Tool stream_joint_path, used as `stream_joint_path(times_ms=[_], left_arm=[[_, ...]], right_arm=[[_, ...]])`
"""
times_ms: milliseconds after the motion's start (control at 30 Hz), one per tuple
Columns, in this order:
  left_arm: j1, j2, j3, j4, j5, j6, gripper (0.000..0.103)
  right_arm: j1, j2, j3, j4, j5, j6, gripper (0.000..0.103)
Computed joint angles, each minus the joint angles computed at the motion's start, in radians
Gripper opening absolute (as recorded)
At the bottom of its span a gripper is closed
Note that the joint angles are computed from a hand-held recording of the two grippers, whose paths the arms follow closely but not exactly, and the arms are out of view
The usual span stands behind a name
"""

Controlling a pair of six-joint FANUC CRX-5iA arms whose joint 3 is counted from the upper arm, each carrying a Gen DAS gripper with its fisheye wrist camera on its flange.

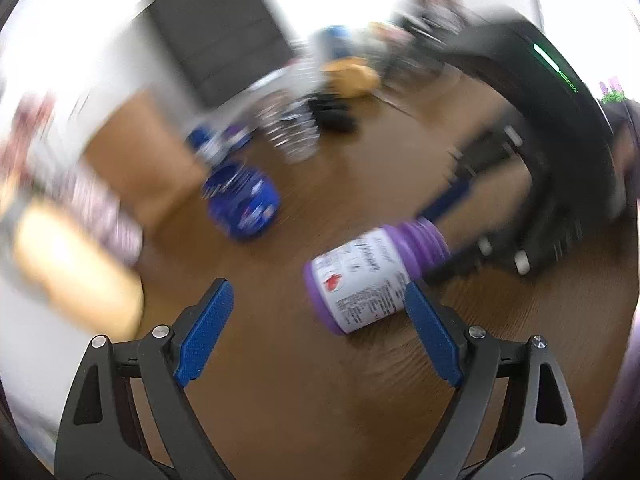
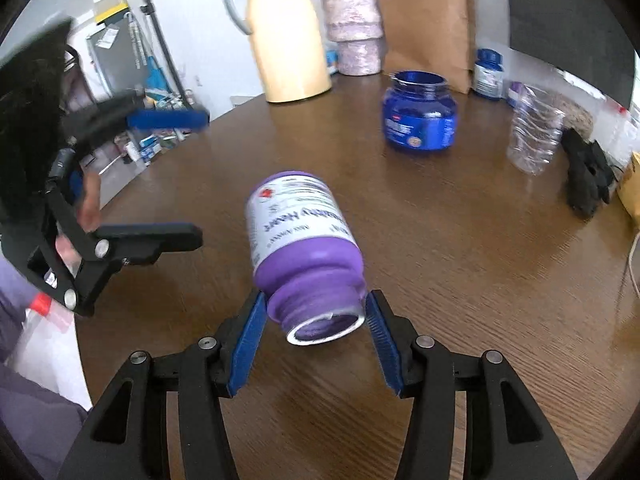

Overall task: Flip cup upright
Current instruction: 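Lift the bottle with the right tool while the left tool approaches its body, then close the left tool on the bottle body while the right tool releases the neck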

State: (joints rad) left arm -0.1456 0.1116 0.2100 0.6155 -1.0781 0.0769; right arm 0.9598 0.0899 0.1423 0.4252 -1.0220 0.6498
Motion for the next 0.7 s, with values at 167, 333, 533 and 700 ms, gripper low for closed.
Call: stream_joint_path(times_ms=[167,333,533,700], left_arm=[[-0.036,0.034,0.059,-0.051,-0.148,-0.317,0.085],[-0.091,0.136,0.224,-0.162,-0.267,-0.282,0.085],[-0.131,0.246,0.407,-0.259,-0.377,-0.248,0.085],[-0.145,0.264,0.421,-0.267,-0.345,-0.233,0.067]], right_arm=[[-0.024,-0.034,-0.022,-0.057,0.035,0.051,0.055],[-0.053,-0.046,-0.016,-0.118,0.049,0.113,0.055],[-0.098,-0.024,0.027,-0.2,0.048,0.207,0.055],[-0.137,-0.033,0.027,-0.268,0.084,0.238,0.055]])
